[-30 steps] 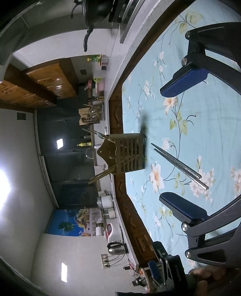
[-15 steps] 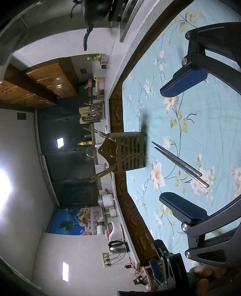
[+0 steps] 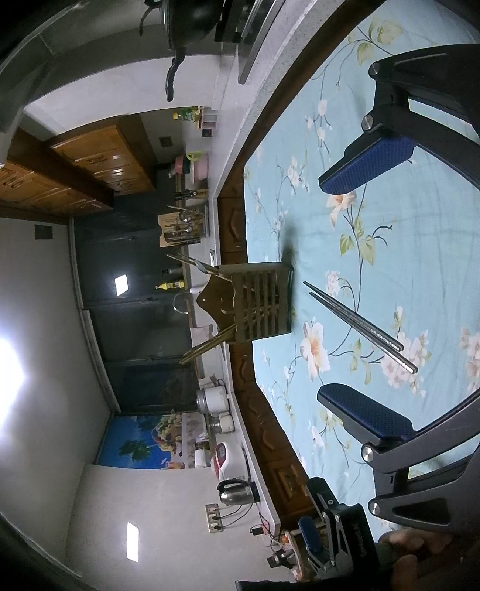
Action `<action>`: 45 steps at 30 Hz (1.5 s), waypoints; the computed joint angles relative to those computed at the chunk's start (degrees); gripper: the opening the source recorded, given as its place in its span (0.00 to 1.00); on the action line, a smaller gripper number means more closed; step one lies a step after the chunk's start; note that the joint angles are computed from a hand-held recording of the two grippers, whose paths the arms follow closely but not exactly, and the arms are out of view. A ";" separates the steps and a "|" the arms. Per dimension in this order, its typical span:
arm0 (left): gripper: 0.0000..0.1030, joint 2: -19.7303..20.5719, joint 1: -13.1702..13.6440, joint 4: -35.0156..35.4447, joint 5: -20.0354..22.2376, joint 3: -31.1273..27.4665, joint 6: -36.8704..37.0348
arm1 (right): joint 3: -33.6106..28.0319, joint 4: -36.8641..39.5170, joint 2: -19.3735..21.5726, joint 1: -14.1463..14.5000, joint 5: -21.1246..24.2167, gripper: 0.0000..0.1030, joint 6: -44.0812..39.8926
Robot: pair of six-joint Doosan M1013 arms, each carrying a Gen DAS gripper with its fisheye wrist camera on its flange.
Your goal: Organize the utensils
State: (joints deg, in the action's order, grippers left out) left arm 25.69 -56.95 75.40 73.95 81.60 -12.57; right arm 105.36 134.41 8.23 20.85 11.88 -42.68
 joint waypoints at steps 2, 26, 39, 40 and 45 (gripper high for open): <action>1.00 0.07 -0.15 0.03 0.23 -0.17 0.15 | 0.06 -0.01 -0.03 -0.03 0.26 1.00 0.13; 1.00 0.09 -0.29 0.02 1.07 -0.21 0.43 | 0.05 1.06 -0.10 0.23 -0.11 1.00 -0.57; 1.00 0.04 -0.34 -0.15 0.37 -0.16 0.58 | -0.04 0.62 -0.09 0.29 -0.01 1.00 -0.14; 1.00 -0.03 -0.34 -0.15 0.27 -0.10 0.63 | -0.06 1.02 -0.03 0.33 -0.05 1.00 -0.57; 1.00 0.12 -0.37 -0.05 0.20 -0.26 0.73 | -0.14 1.71 -0.02 0.83 -0.19 1.00 -1.10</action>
State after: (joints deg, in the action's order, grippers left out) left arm 25.82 -57.32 75.35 74.15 81.34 -11.84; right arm 105.22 136.12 8.21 21.68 11.69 -43.78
